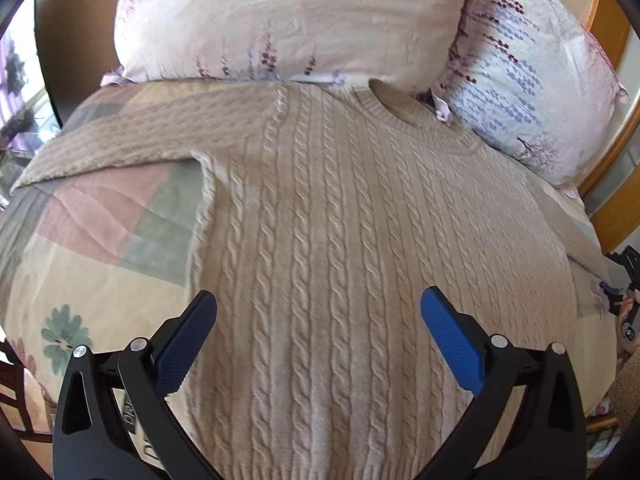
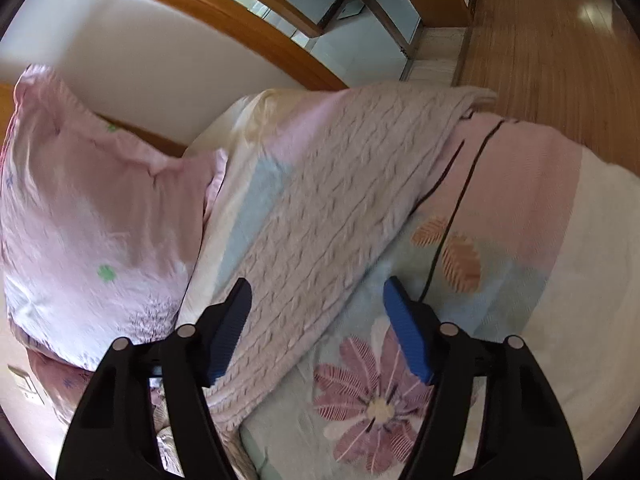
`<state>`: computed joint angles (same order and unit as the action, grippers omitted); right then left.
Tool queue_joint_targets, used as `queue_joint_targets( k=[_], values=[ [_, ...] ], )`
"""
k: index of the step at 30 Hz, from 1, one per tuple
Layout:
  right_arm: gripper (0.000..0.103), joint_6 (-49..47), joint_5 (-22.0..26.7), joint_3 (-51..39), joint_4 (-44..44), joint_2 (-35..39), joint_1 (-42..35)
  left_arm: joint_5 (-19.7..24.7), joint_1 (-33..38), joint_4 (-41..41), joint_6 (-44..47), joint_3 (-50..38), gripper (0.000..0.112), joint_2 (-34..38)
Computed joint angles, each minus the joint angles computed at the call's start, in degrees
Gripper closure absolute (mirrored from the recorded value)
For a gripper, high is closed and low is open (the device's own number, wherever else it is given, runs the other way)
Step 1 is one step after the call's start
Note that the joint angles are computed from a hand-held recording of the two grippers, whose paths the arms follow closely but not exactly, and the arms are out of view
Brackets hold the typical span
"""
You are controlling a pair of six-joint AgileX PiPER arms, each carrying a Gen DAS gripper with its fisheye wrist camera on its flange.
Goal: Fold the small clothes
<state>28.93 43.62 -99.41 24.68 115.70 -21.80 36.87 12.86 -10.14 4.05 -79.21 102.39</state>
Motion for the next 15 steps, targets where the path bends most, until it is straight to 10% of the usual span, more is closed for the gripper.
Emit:
queue_joint_targets(
  k=[8,15],
  values=[
    [0.092,7.55,5.96,-16.37,-7.38,10.02,-3.21,-0.53,4.8,15.66,-20.72,-1.72,0.011,-2.22],
    [0.093,2.72,3.15,-29.69,-28.64,8.71,19.01,0.9,15.45,4.28,-16.19,-7.47,0.011,1.44]
  ],
)
